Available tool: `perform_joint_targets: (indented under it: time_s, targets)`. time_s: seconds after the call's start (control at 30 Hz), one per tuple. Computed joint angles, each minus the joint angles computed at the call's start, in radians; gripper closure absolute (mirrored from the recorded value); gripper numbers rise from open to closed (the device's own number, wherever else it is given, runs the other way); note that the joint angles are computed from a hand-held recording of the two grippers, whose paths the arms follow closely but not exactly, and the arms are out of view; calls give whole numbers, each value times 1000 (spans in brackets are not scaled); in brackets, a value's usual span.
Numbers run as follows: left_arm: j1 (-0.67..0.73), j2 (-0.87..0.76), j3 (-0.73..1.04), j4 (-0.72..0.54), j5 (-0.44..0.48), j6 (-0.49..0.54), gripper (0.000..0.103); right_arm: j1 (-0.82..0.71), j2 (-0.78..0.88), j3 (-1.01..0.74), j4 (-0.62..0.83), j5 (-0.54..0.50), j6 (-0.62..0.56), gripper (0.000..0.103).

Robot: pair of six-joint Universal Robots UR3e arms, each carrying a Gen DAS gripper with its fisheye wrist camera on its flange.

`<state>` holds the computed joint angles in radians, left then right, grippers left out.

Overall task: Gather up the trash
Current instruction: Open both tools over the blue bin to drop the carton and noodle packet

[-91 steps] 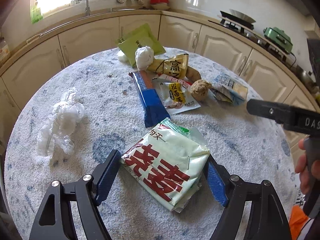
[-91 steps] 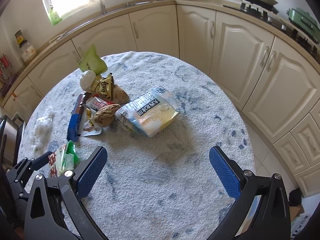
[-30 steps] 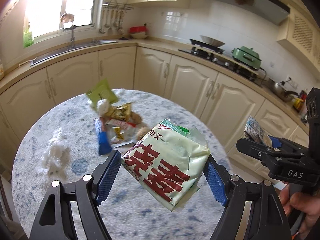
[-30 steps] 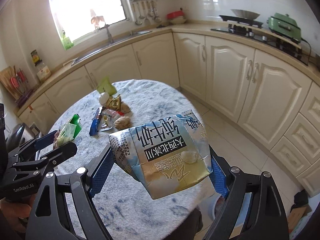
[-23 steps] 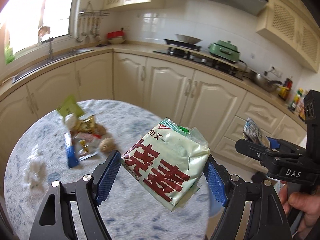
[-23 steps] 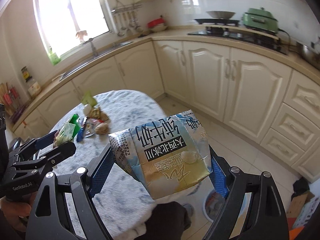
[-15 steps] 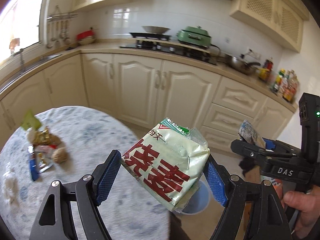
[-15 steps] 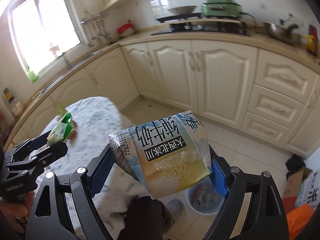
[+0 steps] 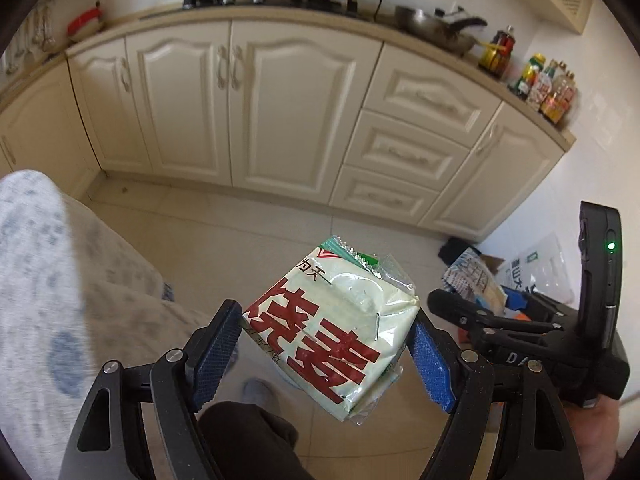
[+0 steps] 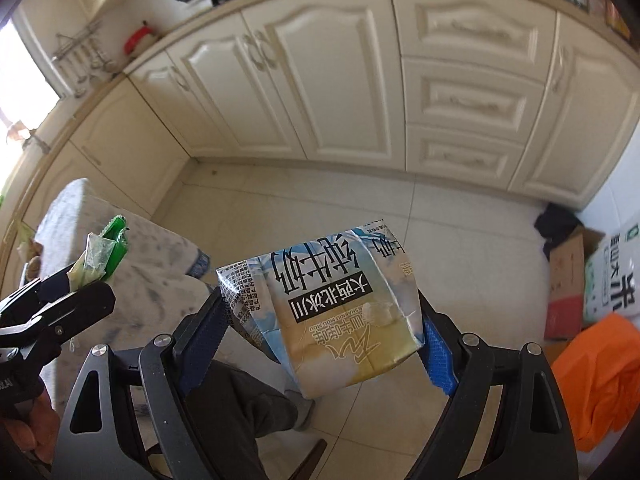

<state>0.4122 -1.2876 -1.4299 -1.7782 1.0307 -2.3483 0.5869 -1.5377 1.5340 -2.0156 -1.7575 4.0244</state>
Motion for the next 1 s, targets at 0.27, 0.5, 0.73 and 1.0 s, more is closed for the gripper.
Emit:
perform_joint_targets:
  time_s: [0.27, 0.5, 0.73, 1.0]
  targets:
    - [-283, -493, 234, 261, 122, -282, 27, -114, 4, 248, -182, 122, -42, 15]
    - [-411, -792, 505, 237, 221, -384, 25, -131, 38, 320, -248, 135, -12, 5]
    - [-450, -851, 586, 246, 244, -400, 5, -124, -1, 350, -214, 116, 35, 0]
    - [-443, -750, 500, 287, 237, -406, 3, -79, -7, 274, -120, 78, 82, 0]
